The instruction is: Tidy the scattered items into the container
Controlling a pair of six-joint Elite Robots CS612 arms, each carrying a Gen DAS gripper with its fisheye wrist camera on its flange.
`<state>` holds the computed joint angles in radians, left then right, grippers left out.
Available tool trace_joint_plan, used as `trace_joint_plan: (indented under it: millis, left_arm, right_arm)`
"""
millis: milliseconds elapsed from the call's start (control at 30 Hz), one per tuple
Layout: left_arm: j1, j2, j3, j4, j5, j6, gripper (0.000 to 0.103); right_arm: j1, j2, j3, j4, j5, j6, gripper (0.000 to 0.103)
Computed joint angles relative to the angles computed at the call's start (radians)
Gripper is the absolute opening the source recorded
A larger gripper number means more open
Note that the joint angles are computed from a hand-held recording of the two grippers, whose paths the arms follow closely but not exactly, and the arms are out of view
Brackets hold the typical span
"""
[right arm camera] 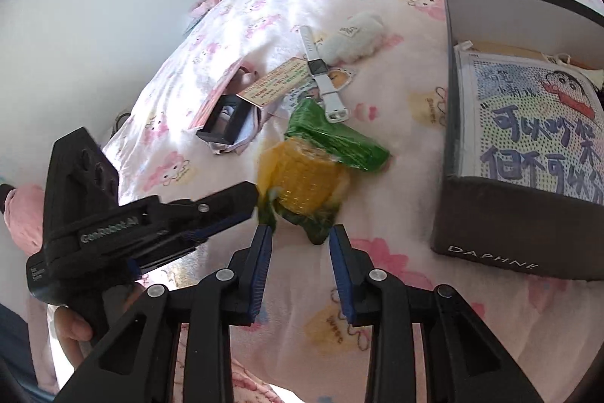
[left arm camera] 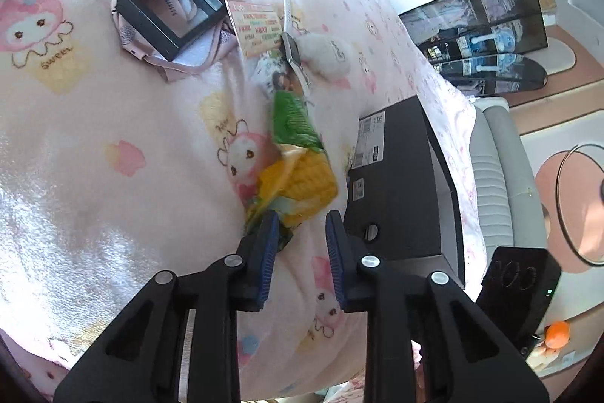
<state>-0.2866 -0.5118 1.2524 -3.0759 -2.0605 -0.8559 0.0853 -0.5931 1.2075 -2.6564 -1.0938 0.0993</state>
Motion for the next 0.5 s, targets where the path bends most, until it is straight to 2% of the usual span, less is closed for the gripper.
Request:
trace_joint_plan:
  millis: [67,133,167,267,333,500]
  left_arm:
    - [0.005,0.004,-0.005,-0.001,0.003,0.001,0.024]
    - [0.01,0.012,-0.014,-0.01,-0.003,0.001,0.024]
    - [0.012,0.02,-0.023,-0.017,-0.012,-0.003,0.024]
    - [0.017,0.04,-0.053,-0.006,-0.031,-0.005,0.029]
    - [0.018,0.053,-0.073,0.006,-0.049,0.003,0.035]
    - [0.018,0.077,-0.128,0.051,-0.045,0.049,0.04]
  right_arm:
    - [-0.007,0.007,-0.011,0.015,0.014,0.025,0.029]
    - [-0.019,0.015,-0.016,0.009,0.073,0.068,0.029]
    - [-0.02,0.017,-0.019,0.001,0.078,0.077,0.03]
    - [-0.008,0.026,-0.044,0.026,0.02,0.049,0.031]
    - [-0.006,0.04,-0.064,0.052,0.023,0.058,0.031]
    - [0.005,0.071,-0.114,0.097,0.024,0.048,0.031]
